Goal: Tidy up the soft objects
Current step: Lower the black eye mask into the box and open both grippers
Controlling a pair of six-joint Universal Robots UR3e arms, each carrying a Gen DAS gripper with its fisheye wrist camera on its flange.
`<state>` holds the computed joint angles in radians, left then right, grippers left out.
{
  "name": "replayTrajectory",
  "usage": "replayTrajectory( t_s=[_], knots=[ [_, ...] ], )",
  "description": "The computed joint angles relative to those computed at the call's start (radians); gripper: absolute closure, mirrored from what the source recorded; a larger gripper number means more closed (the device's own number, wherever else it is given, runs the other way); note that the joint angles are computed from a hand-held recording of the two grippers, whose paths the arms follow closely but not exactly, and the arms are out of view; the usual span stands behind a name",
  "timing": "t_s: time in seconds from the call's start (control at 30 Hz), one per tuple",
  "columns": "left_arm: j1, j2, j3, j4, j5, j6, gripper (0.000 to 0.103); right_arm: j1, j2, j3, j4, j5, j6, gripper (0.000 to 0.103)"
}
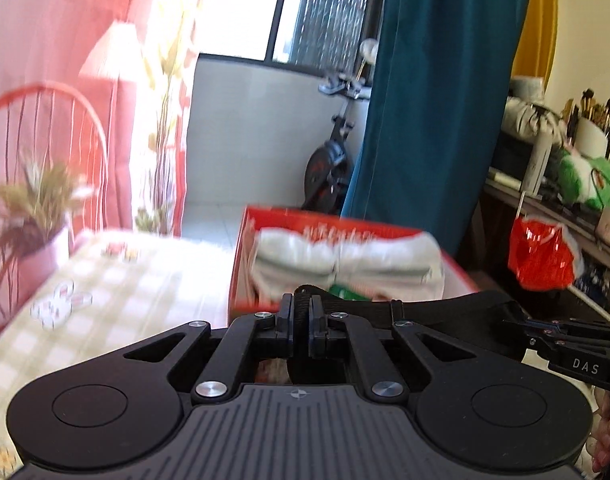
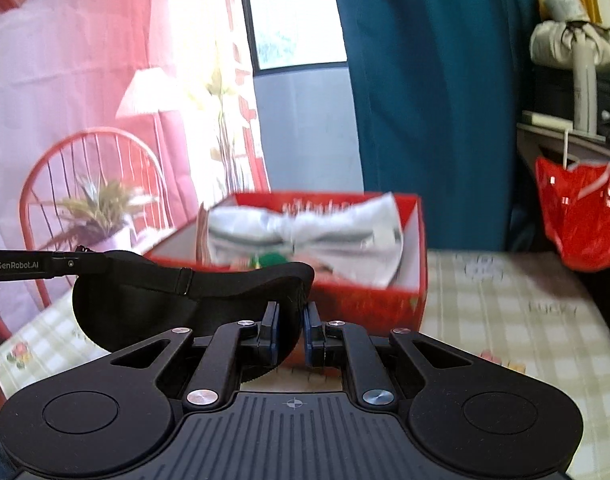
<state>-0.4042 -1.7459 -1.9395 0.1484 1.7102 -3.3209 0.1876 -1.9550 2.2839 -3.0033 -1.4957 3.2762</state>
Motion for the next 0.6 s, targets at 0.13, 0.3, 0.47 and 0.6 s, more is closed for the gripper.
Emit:
replayTrajectory(
  t_s=[0.13, 0.3, 0.47, 0.6],
  knots=[
    [-0.011, -0.051, 0.107, -0.013, 0.018, 0.031, 0.096, -0.037, 0.031, -0.08, 0.021, 0.031, -0.026, 0.092],
    [-0.003, -0.12, 0.243, -0.071, 0.027, 0.055, 0.096, -0.062, 0.116, -0.181, 0.018, 0.045, -0.069, 0.092],
    [0.011, -0.199, 0.37, -0.129, 0.028, 0.081, 0.096, -0.073, 0.22, -0.288, 0.027, 0.047, -0.083, 0.092],
    [0.02, -0.265, 0.47, -0.18, 0.032, 0.107, 0.096, -0.073, 0.312, -0.361, 0.019, 0.044, -0.098, 0.092]
  ],
)
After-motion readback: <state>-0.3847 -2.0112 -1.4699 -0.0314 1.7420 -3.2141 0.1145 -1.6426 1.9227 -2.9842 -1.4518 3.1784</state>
